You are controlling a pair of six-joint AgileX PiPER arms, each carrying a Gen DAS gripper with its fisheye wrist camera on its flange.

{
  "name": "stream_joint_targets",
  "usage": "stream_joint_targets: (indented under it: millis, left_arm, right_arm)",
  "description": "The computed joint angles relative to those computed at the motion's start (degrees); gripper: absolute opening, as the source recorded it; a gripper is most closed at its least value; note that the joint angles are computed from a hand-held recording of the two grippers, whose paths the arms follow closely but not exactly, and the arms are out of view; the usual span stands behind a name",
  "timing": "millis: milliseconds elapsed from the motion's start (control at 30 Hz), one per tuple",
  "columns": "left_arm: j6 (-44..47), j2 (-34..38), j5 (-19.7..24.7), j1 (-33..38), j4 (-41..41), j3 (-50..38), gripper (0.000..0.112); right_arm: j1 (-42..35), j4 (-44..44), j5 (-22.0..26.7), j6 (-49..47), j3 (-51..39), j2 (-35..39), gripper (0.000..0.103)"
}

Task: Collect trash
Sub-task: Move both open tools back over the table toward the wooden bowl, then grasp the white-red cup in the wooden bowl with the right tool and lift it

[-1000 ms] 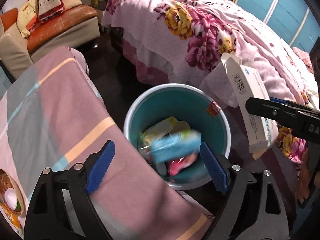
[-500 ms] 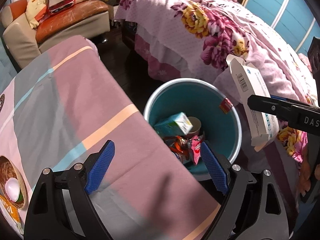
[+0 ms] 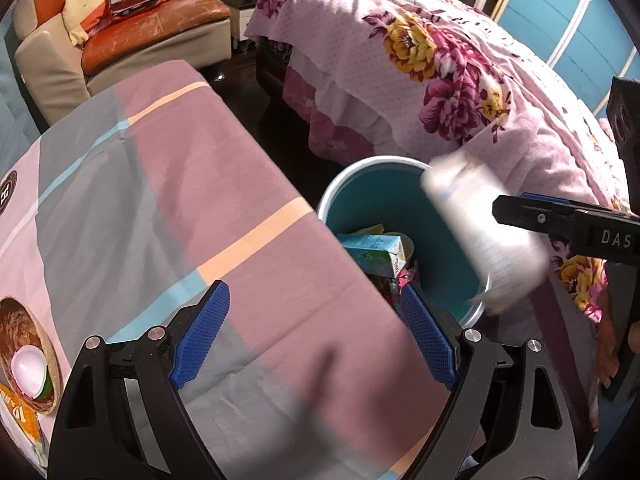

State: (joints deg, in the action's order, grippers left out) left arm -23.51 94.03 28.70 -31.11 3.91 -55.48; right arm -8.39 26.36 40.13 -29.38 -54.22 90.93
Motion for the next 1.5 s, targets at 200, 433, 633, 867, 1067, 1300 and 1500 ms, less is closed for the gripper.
stream_joint_targets:
  millis: [200, 433, 633, 867, 1067, 1300, 1500]
  left_arm:
    - [2.75, -3.07, -1.18, 2.38, -2.73, 3.83, 0.088]
    - [4.43, -10.12, -0.90, 6.12, -2.74, 10.13, 0.088]
    - [9.34, -18.77, 0.53, 12.67, -5.42, 16.18, 0.088]
    - [21.34, -30.82, 4.89, 25.15, -10.18, 22.95, 0.088]
    - [44.40, -38.33, 10.36, 44.64, -22.00, 26.64, 0.088]
    - [74.37, -36.90, 17.51, 71.75, -33.59, 28.08, 0.088]
    - [90.39, -32.57, 19.89, 85.56, -37.83, 27.12, 0.088]
  right_arm:
    - [2.16, -2.45, 0.73, 4.65, -0.36, -0.59, 0.078]
    - [8.43, -5.57, 1.01, 9.99, 0.35, -3.08, 0.078]
    - [16.44, -8.32, 0.68, 16.06, 0.83, -5.30, 0.078]
    - [28.39, -13.07, 2.08, 25.22, -1.55, -5.59, 0.078]
    - [39.35, -16.51, 3.59, 32.23, -6.10, -2.45, 0.078]
    - [47.94, -10.38, 5.78, 30.11, -14.65, 5.03, 0.078]
    - [54.51, -11.75, 8.88, 31.75, -24.62, 13.37, 0.066]
